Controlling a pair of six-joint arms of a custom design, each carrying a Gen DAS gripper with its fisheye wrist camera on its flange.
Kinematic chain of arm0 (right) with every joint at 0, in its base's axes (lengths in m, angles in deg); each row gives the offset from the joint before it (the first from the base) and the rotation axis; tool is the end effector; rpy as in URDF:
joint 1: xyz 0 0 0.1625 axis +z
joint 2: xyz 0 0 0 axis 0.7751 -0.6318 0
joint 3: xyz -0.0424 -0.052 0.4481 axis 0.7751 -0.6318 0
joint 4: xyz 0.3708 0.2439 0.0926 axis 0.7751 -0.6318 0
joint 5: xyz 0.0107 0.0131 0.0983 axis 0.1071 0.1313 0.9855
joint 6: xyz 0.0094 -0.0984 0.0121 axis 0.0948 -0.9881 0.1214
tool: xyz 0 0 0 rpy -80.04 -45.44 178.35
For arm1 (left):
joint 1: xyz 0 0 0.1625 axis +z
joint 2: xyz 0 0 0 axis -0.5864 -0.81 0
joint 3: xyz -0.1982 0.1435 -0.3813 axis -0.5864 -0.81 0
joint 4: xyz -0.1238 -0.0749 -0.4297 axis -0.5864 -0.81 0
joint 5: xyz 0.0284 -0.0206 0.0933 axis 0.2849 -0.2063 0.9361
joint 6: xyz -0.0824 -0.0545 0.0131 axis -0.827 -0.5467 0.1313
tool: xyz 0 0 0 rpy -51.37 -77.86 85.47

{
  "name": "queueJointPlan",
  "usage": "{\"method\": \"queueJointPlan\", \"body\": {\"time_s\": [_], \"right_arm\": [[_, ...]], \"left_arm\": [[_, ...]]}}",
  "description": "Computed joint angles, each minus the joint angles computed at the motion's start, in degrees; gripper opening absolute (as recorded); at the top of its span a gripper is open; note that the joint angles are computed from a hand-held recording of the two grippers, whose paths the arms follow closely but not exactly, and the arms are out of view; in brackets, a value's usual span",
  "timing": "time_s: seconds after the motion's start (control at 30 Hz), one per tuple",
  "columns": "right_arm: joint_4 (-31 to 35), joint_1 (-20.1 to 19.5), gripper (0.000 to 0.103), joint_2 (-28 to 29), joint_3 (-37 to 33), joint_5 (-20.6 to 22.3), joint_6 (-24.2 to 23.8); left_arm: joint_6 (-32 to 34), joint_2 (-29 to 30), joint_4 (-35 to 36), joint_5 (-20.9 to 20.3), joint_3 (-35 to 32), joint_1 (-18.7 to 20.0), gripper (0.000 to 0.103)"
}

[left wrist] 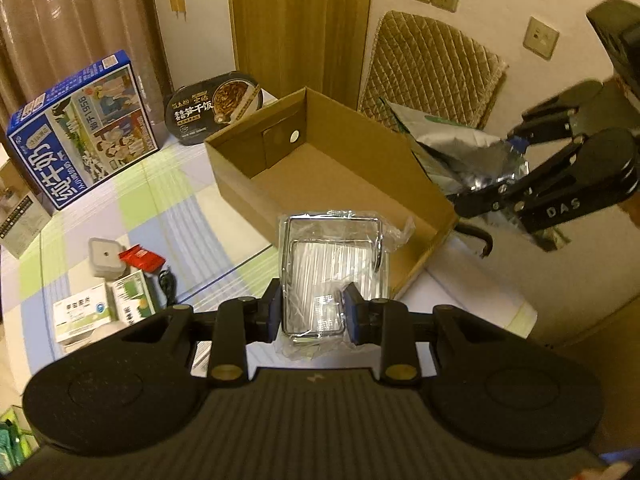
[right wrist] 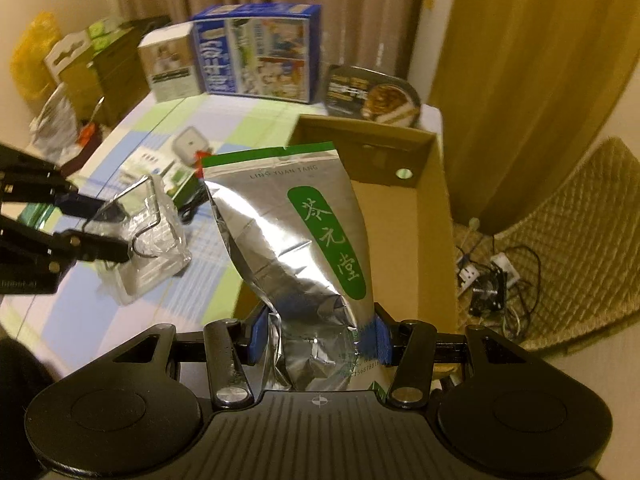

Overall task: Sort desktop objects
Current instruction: 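Carry clear packet with left tool while right tool carries foil bag to cardboard box, then open left gripper over cardboard box while right gripper releases foil bag inside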

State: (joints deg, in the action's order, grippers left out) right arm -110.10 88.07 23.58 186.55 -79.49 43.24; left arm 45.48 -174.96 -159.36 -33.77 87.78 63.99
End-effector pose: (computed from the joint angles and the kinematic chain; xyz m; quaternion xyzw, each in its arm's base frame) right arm 0.5469 -0.3767 0.1720 0.3630 -0.8813 0.1333 0.2718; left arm -0.1906 -0.3165 0.5118 0.3812 0.8759 -0.1664 0.2447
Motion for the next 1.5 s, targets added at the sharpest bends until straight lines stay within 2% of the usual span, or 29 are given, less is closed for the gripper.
{"method": "queueJointPlan", "body": {"time_s": [0.2, 0.67, 0.9, 1.17, 1.2, 1.3, 1.5], "right_arm": [[-1.6, -2.9, 0.048, 0.1, -0.5, 0.7, 1.8], [-5.2, -10.2, 0.048, 1.9, -1.6, 3.2, 5.4], [-7.2, -11.6, 0.048, 2.9, -1.6, 3.6, 4.9], [-10.4, -12.6, 0.048, 3.5, -0.4, 5.0, 5.6], [-11.9, -12.9, 0.050, 3.5, 0.0, 5.7, 5.3], [-16.0, -13.4, 0.068, 2.8, 1.4, 7.5, 5.4], [-17.4, -12.1, 0.073, 1.8, 1.9, 6.1, 4.5]], "left_arm": [[-0.1, 3.9, -7.3, -1.6, 1.1, 2.4, 0.026], [4.8, 12.5, -25.0, -4.6, 6.4, 9.8, 0.026], [7.1, 14.9, -29.0, -3.2, 8.3, 11.3, 0.027], [8.2, 14.1, -29.9, -2.1, 8.6, 12.1, 0.027], [8.2, 13.9, -29.7, -1.8, 8.6, 12.1, 0.027], [8.2, 13.0, -29.1, -1.4, 8.5, 12.2, 0.027], [7.9, 10.7, -28.0, -0.6, 8.5, 12.2, 0.030]]}}
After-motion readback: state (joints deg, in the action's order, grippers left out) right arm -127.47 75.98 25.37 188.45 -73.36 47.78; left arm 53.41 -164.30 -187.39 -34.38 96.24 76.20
